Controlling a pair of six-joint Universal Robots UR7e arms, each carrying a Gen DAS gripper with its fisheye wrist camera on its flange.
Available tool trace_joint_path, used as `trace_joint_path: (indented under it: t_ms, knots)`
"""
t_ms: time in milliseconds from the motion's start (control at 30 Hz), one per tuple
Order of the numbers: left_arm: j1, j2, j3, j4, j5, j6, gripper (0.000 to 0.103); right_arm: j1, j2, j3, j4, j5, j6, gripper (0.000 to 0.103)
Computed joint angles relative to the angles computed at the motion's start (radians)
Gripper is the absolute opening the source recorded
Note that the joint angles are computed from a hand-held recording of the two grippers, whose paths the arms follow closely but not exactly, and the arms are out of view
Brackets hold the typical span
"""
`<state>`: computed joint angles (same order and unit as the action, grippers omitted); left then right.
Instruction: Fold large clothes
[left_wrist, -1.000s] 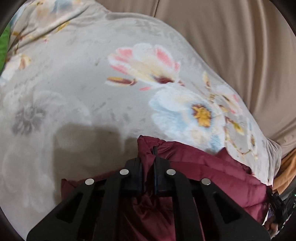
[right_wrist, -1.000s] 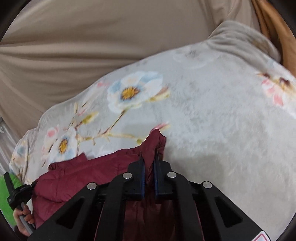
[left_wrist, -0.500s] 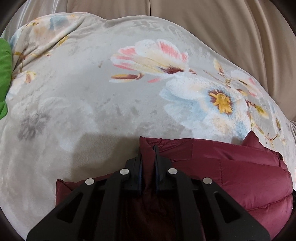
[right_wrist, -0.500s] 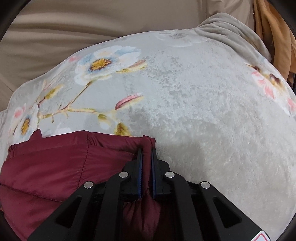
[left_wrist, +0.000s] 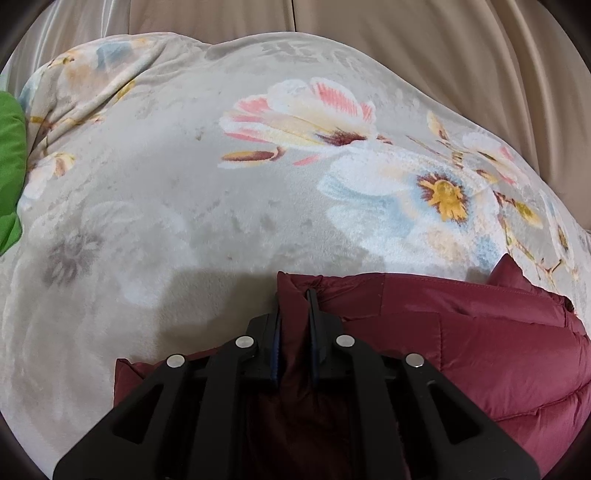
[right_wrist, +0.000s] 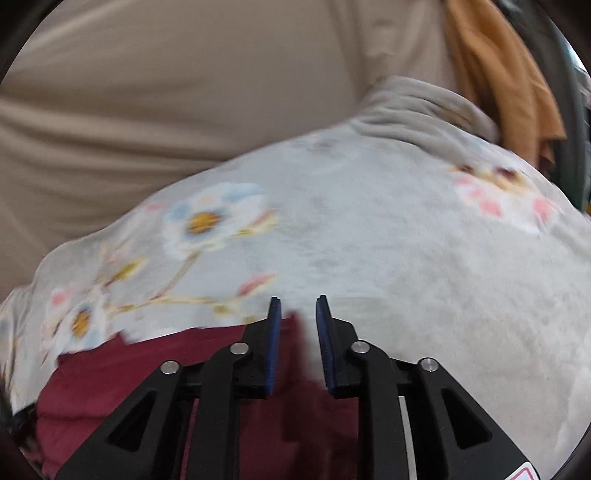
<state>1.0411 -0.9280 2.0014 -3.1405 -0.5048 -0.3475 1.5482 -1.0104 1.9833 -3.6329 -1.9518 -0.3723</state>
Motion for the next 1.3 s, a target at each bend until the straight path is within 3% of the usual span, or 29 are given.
trace_joint_path:
  t_ms: [67, 200, 267, 333, 500, 600, 733, 800, 933, 1000, 1067, 1167, 1233, 1300]
  knots:
    - [-0.002, 0.001, -0.002, 0.007, 0.007, -0.001, 0.010, 0.072, 0.024, 0.003, 0.046, 0.030, -0.091, 0.015]
    - [-0.001, 0.002, -0.003, 0.008, 0.008, 0.001, 0.010, 0.181, 0.114, -0.062, 0.275, 0.104, -0.192, 0.015]
    - [0.000, -0.001, 0.000, -0.002, -0.002, 0.001, 0.010, 0.227, 0.194, -0.115, 0.344, 0.063, -0.247, 0.012]
    - [0.003, -0.004, 0.004, -0.011, -0.013, 0.001, 0.010, 0.245, 0.264, -0.160, 0.340, -0.004, -0.292, 0.006]
    - [0.010, -0.011, 0.012, -0.042, -0.044, 0.004, 0.011, 0.162, 0.213, -0.165, 0.334, -0.009, -0.161, 0.005]
    - [0.011, -0.011, 0.013, -0.049, -0.049, 0.007, 0.011, 0.068, 0.134, -0.135, 0.323, -0.002, -0.074, 0.000]
    - [0.012, -0.012, 0.016, -0.060, -0.057, 0.011, 0.012, -0.034, 0.038, -0.088, 0.337, 0.082, 0.020, 0.000]
    - [0.012, -0.012, 0.016, -0.060, -0.056, 0.011, 0.012, -0.051, 0.025, -0.082, 0.311, 0.078, 0.029, 0.000]
    - [0.012, -0.011, 0.015, -0.060, -0.056, 0.010, 0.012, -0.065, 0.029, -0.096, 0.261, -0.004, 0.072, 0.000]
    - [0.012, -0.011, 0.016, -0.058, -0.053, 0.011, 0.012, -0.096, 0.014, -0.114, 0.363, 0.028, 0.134, 0.000]
    - [0.012, -0.012, 0.016, -0.055, -0.052, 0.010, 0.012, -0.092, 0.016, -0.125, 0.391, 0.011, 0.133, 0.000]
    - [0.013, -0.012, 0.015, -0.059, -0.057, 0.009, 0.012, -0.043, 0.057, -0.144, 0.351, -0.116, 0.077, 0.000]
    - [0.019, -0.021, 0.024, -0.087, -0.087, 0.013, 0.013, -0.015, 0.063, -0.134, 0.288, -0.177, 0.085, 0.000]
    - [0.033, -0.054, 0.060, -0.167, -0.169, 0.006, 0.016, 0.021, 0.029, -0.068, 0.202, -0.104, 0.049, 0.009]
